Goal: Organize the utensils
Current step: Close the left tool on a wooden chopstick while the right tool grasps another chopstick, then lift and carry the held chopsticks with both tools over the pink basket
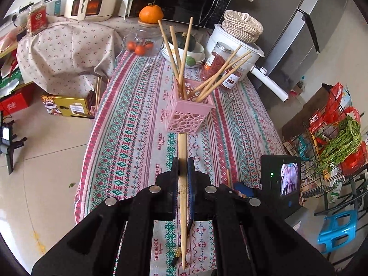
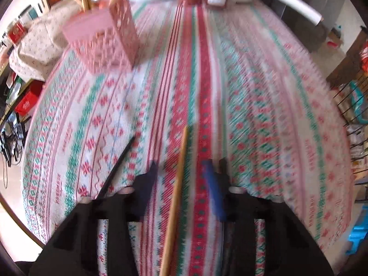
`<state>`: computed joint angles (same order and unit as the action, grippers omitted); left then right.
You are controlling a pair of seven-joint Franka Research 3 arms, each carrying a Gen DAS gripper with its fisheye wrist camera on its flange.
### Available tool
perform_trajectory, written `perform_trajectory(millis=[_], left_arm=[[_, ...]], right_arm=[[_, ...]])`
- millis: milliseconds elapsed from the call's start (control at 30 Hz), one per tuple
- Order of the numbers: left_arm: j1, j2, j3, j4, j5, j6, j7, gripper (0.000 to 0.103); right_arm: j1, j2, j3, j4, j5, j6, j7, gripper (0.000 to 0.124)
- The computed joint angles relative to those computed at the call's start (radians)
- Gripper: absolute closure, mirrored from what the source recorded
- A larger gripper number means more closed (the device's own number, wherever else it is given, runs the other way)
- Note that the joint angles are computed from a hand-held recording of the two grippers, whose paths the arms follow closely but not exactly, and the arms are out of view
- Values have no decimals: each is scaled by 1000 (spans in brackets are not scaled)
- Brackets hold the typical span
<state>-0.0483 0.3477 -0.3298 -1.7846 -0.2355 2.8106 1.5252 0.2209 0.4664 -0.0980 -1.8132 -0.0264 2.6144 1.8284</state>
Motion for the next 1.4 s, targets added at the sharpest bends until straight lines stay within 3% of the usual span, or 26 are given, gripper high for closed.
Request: perform_trajectory(millis=[100,133,233,400,500,800,1000,1167,1233,1300,1400], left_arm=[[6,-8,-2,-14,-8,10,5,96],[11,-10,-6,-17,-14,14,11,96],[24,-21,-25,-36,-39,48,43,96],[48,-45,-61,-71,-91,116,97,96],[71,-58,-94,-93,-139,168,137,96],[36,-94,-71,-129,-77,237,79,96],[18,-104,-59,-125,-14,249,22,97],[-44,-89,11,-52,95,228,-96,97],[-61,-80,35,-16,141,214,-136,97],[-114,-69,99,41,236,194,-220,97],[-133,-53,128,110,311,184,-292,97]], right_arm=[[-3,-2,13,-13,4,30,-22,115],[-16,-2,27,-16,28,38,-43,116],[-58,-11,69,-24,122,64,-107,117],[-92,-92,97,-106,234,195,-200,118],[-146,-157,148,-165,359,273,-307,118],[-244,-305,246,-250,816,353,-678,118],[-225,-360,206,-244,1015,321,-825,118],[-183,-369,146,-207,1039,313,-811,118],[-185,-360,132,-169,1070,295,-813,118],[-188,-353,124,-138,1097,302,-821,118],[-203,-340,118,-96,1155,297,-853,118]])
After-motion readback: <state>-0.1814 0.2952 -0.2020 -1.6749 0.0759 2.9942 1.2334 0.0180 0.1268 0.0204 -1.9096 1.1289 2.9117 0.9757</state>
